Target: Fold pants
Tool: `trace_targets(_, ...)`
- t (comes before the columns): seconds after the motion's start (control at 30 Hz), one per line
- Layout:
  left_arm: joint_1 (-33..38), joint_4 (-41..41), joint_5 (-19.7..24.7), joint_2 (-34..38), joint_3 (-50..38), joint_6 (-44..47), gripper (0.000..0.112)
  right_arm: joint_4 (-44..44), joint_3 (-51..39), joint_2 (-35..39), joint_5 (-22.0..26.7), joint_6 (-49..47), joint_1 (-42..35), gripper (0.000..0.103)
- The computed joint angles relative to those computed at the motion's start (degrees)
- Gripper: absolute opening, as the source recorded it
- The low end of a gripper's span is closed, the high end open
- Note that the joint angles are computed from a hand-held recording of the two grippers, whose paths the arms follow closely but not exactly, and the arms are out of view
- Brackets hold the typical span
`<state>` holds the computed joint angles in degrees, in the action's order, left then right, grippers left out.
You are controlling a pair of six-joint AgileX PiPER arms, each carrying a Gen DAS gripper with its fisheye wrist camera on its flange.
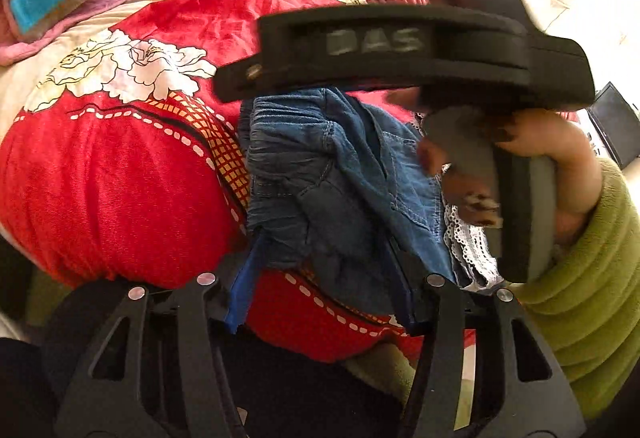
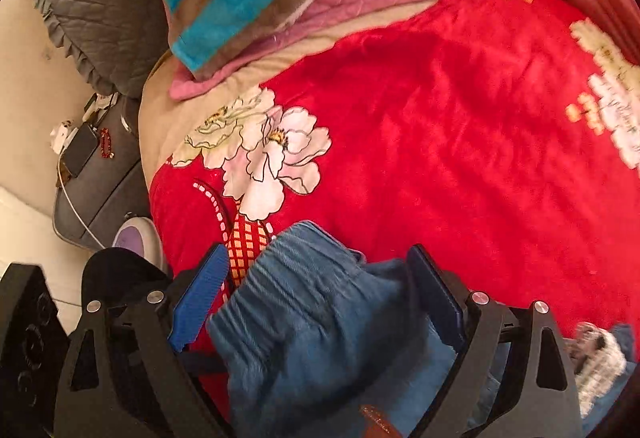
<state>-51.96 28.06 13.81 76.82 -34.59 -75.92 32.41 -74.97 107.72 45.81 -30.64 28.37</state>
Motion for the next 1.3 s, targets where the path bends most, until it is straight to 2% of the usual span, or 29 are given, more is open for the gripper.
trace_targets(0.03,0.0,0.1,-0.1,-0.1,0.1,-0.2,0.048,-0.1,0.0,0.7,0.0,-0.1,0.2,0.081)
trace_targets(0.07,0.2,-0.8,-0.3,-0.2,0.2,0.6,0.048,0.6,0.3,1.0,0.0,-0.8,0.3,0.061)
trace_targets(0.1,0.3,-1.1,-0.3,-0.5,0.3,0.7,0.048,1.0,1.2,0.8,-0.5,-1.4,0.2,0.052)
trace_targets(0.13,0.1,-1.2,0.0,-0.9,0.4,0.5,0.049,1.8,1.9,0.4,-1.1,-2.3,-0.1,0.049)
trace_targets(0.2,-0.7,0.8,1.0,-1.7,0.6,-2.2,0.053,4.7,4.8,-2.1,-1.7,-5.2,-1.9,0.036)
trace_targets(0.3,-2.4,4.3,3.4,-2.3,0.0,-6.7,0.062,12.2,9.8,-7.1,-1.8,-11.9,-5.9,0.033)
trace_targets(0.4,-5.1,9.3,6.6,-1.7,-1.6,-12.0,0.070,18.7,14.2,-12.4,0.7,-18.7,-11.3,0.032)
trace_targets(0.5,-6.8,12.1,7.7,-0.6,-3.0,-15.1,0.080,23.7,17.7,-16.6,3.7,-23.7,-16.8,0.032)
trace_targets(0.57,-7.0,12.3,6.3,0.7,-3.9,-14.9,0.088,26.8,19.3,-18.3,6.6,-26.7,-21.0,0.032)
trace_targets(0.63,-5.0,6.4,1.1,2.6,-4.8,-8.4,0.092,29.1,20.6,-19.2,9.2,-29.0,-24.9,0.032)
trace_targets(0.67,-4.3,3.1,-1.0,3.7,-5.4,-5.1,0.092,30.5,21.4,-19.6,11.0,-30.3,-27.4,0.032)
trace_targets(0.8,-5.3,0.1,-4.4,7.5,-9.7,0.2,0.092,33.8,23.4,-20.1,16.6,-34.5,-36.6,0.034)
trace_targets(0.87,-6.8,-5.9,-5.3,9.7,-13.5,8.5,0.092,35.0,24.1,-19.7,19.7,-36.6,-41.4,0.037)
trace_targets(0.93,-8.8,-7.0,-5.1,12.0,-17.5,11.8,0.092,35.5,25.2,-19.4,23.1,-37.4,-46.8,0.052)
trace_targets(0.97,-10.1,-9.1,-4.5,13.7,-20.0,15.5,0.092,35.4,26.0,-19.8,23.7,-37.8,-49.1,0.068)
trace_targets(1.0,-11.5,-9.7,-3.5,15.4,-22.5,17.5,0.092,35.3,27.5,-20.8,23.2,-38.7,-51.7,0.076)
trace_targets(1.03,-12.4,-11.1,-2.7,16.7,-24.1,19.7,0.092,34.8,28.9,-22.1,22.2,-39.8,-54.5,0.079)
trace_targets(1.17,-15.3,-24.0,-1.3,22.6,-28.8,33.8,0.092,30.9,33.1,-24.2,17.6,-41.0,-62.8,0.086)
trace_targets(1.27,-16.4,-23.4,-0.4,24.7,-30.0,33.1,0.092,30.1,35.1,-22.0,18.5,-43.0,-66.5,0.087)
trace_targets(1.3,-16.9,-20.6,0.3,25.1,-30.5,30.4,0.092,30.4,35.6,-20.9,19.1,-43.4,-66.8,0.087)
